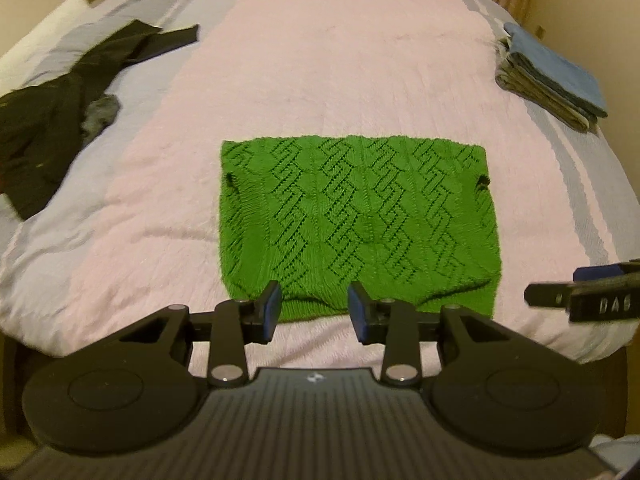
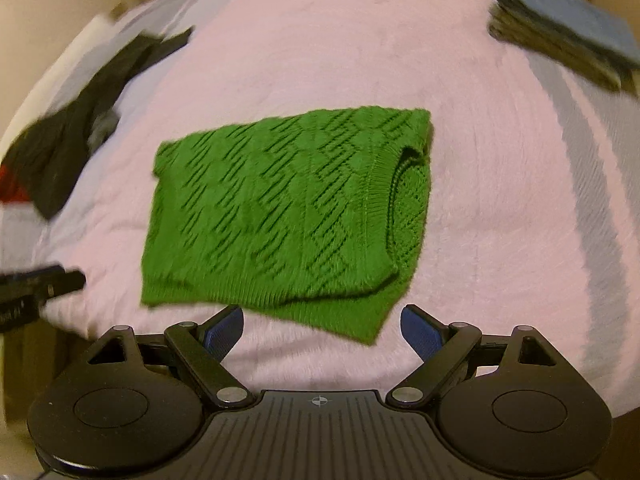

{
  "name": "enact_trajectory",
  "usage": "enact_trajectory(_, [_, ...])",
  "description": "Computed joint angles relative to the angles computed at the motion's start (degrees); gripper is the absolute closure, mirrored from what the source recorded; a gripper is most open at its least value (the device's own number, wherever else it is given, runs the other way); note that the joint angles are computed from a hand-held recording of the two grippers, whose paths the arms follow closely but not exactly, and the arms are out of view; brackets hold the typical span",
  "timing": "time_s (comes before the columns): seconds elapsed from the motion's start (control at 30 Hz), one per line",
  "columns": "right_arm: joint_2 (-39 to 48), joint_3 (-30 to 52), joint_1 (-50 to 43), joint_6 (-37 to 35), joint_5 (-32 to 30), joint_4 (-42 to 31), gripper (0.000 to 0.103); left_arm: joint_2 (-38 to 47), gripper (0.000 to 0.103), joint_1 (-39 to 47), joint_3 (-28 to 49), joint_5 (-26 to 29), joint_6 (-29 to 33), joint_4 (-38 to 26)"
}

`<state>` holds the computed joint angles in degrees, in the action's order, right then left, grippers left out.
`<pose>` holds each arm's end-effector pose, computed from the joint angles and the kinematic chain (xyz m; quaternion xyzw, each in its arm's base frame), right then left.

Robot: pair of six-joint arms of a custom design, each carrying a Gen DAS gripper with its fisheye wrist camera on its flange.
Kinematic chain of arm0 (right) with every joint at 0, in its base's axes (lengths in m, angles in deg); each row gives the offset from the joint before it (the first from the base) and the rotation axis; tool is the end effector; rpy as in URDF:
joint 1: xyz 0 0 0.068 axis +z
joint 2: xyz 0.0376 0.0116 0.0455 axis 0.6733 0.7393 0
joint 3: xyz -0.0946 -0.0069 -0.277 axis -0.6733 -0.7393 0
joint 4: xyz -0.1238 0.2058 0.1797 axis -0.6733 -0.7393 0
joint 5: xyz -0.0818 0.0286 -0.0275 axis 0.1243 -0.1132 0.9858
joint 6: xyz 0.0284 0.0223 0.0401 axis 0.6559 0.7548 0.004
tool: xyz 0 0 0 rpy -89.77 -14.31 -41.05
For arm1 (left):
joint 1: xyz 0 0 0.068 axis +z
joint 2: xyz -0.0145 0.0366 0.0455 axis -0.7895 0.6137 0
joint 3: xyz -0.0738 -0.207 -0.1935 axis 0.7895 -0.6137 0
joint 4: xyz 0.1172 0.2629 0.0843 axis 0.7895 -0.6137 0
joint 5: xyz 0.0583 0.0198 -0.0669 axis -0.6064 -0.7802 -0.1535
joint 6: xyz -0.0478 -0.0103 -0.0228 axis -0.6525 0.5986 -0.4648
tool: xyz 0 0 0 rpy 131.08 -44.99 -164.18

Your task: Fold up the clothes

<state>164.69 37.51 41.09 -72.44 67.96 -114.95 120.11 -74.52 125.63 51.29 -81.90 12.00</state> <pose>0.3257 0.0055 0.3707 -0.0724 0.9691 0.1666 0.1670 0.2576 -0.0989 0.4042 0.0080 0.9697 0.0045 0.2442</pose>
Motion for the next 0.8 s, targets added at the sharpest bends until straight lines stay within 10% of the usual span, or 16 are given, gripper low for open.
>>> enact_trajectory(0.33, [-8.4, -30.0, -4.1, 18.8, -2.2, 36.5, 0.015, 1.7, 0.091, 15.4, -23.9, 19.2, 19.4, 30.4])
enact_trajectory(0.8, [-11.0, -52.1, -11.9, 37.8, -15.3, 71.3, 0.031, -3.6, 0.091, 27.2, -44.7, 35.7, 23.8, 54.7])
